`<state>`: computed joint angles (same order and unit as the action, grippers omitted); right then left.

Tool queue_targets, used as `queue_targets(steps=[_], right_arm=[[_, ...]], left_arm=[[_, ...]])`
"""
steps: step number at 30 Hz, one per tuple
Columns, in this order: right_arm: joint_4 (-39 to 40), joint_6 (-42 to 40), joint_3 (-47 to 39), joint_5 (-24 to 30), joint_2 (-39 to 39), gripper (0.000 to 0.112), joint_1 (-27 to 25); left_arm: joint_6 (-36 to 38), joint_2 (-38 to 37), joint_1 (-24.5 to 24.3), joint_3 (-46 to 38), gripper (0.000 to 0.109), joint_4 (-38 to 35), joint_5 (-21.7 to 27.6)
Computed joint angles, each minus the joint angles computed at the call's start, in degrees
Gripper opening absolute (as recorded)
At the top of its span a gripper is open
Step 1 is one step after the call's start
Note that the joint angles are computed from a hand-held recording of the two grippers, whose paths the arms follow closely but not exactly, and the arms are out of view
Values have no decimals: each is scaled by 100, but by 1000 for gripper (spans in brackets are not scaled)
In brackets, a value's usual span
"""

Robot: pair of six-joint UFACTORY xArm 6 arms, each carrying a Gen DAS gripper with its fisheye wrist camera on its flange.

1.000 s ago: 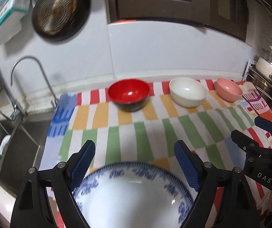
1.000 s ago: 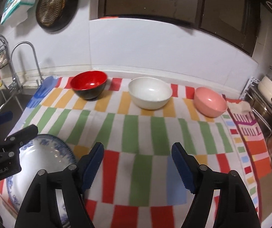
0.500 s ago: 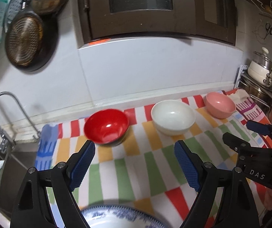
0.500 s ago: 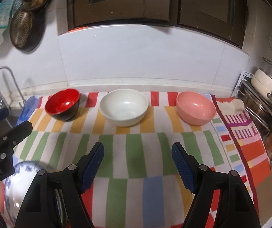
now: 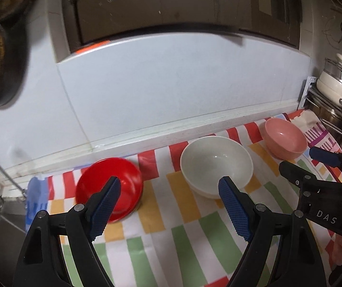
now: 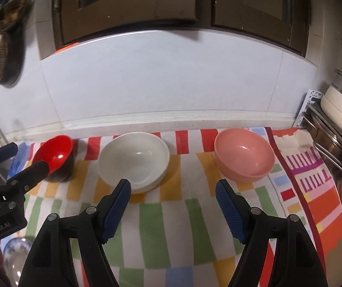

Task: Organize plates and bowls
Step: 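Move both grippers toward the white bowl, then close the left gripper on the white bowl rim while the right gripper grips it too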

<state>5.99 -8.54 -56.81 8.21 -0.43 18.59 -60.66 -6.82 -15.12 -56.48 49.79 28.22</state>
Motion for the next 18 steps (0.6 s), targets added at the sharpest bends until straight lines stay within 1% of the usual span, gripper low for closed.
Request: queue_targets(steps=[3, 6, 10, 13, 18], right_arm=[[-86, 137, -310, 87, 291, 74, -34], [-191, 282, -676, 200, 639, 74, -50], [-404, 520, -1085, 329, 1036, 73, -57], [-381, 543, -1416, 513, 1337, 67, -49], [-108, 349, -1894, 832, 1785, 59, -25]], left_arm=[[228, 313, 119, -198, 80, -249, -147], [560, 655, 227, -411, 78, -665, -292], [838, 1125, 310, -768, 73, -945, -267], [1037, 1404, 362, -964, 70, -1148, -267], [1427, 1826, 414, -1280, 64, -1547, -196]])
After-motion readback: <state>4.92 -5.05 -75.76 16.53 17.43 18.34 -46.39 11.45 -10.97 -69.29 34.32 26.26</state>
